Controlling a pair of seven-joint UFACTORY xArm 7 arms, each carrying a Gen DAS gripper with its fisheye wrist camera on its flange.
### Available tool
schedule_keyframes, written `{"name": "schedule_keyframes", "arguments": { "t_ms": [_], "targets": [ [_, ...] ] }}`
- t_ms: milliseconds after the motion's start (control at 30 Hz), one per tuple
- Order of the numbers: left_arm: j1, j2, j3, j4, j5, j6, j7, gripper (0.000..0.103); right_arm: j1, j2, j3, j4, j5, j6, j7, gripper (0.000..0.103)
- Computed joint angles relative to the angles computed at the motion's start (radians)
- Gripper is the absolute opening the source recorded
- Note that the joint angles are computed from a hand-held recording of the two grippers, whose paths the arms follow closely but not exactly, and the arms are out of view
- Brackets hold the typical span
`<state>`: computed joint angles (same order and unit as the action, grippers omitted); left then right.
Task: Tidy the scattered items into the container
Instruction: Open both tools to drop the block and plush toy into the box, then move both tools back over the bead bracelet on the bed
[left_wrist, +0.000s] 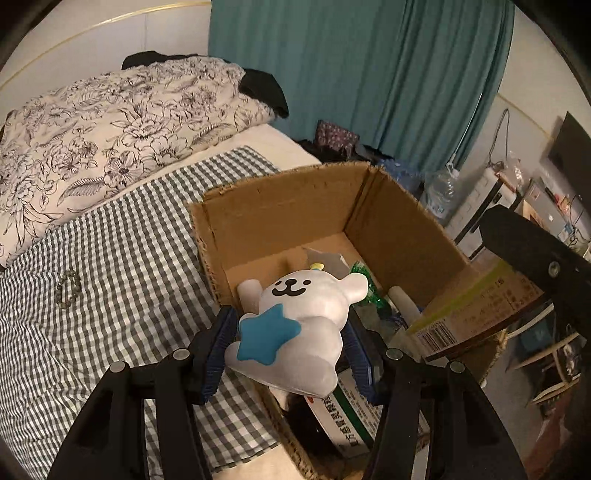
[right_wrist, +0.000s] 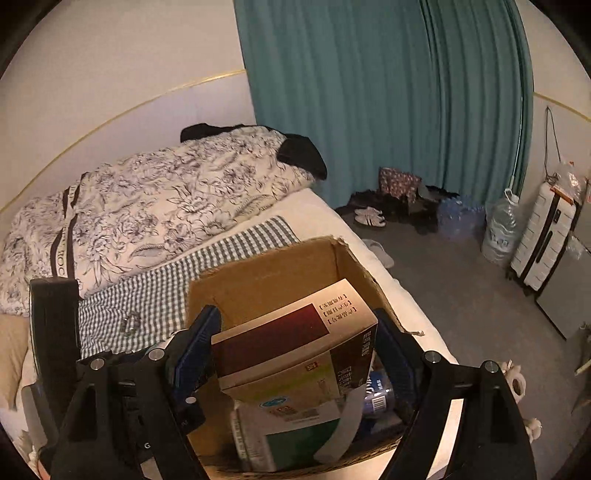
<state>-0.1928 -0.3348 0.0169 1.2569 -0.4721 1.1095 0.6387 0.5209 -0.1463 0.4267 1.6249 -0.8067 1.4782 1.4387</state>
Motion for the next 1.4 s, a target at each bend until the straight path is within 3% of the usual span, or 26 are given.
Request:
{"name": "schedule_keyframes", "arguments": {
  "t_ms": [100, 133, 167, 300, 533, 667, 900, 1133, 1400],
  "targets": [
    [0.002, -0.023, -0.027, -0.044, 0.04, -0.079, 0.002, 0.068, -0.017, -0.037, -0.026, -0.053, 0.039, -0.051, -0.012, 0.083],
    [0.005, -0.032, -0.037, -0.059, 0.064, -0.115, -0.009, 0.089, -0.026, -0.044, -0.032, -0.064, 0.051, -0.074, -0.021, 0.083],
    [0.006, -0.039, -0.042, -0.071, 0.081, -0.14, -0.021, 0.103, -0.035, -0.05, -0.036, -0.073, 0.063, -0.097, -0.03, 0.083],
    [-0.008, -0.044, -0.003, -0.071, 0.054, -0.145, -0.021, 0.103, -0.064, -0.042, -0.008, -0.058, 0.033, -0.081, -0.025, 0.092],
    [0.036, -0.041, 0.039, -0.051, 0.073, -0.137, -0.044, 0.103, -0.054, -0.014, 0.014, -0.02, -0.023, -0.072, -0.006, 0.093],
    [0.084, -0.045, 0.067, -0.051, 0.096, -0.159, -0.055, 0.103, -0.023, 0.007, 0.025, -0.011, -0.061, -0.077, 0.035, 0.095],
    [0.191, -0.01, 0.153, -0.011, 0.122, -0.18, -0.037, 0.103, 0.073, 0.127, 0.006, 0.053, -0.09, -0.173, 0.081, 0.095],
    [0.321, 0.111, 0.226, 0.093, 0.105, -0.196, 0.02, 0.103, 0.237, 0.387, -0.025, 0.324, -0.191, -0.179, 0.039, 0.095],
    [0.472, 0.247, 0.243, 0.193, 0.033, -0.166, 0.056, 0.103, 0.431, 0.719, -0.12, 0.753, -0.247, -0.169, -0.101, 0.098]
  ]
}}
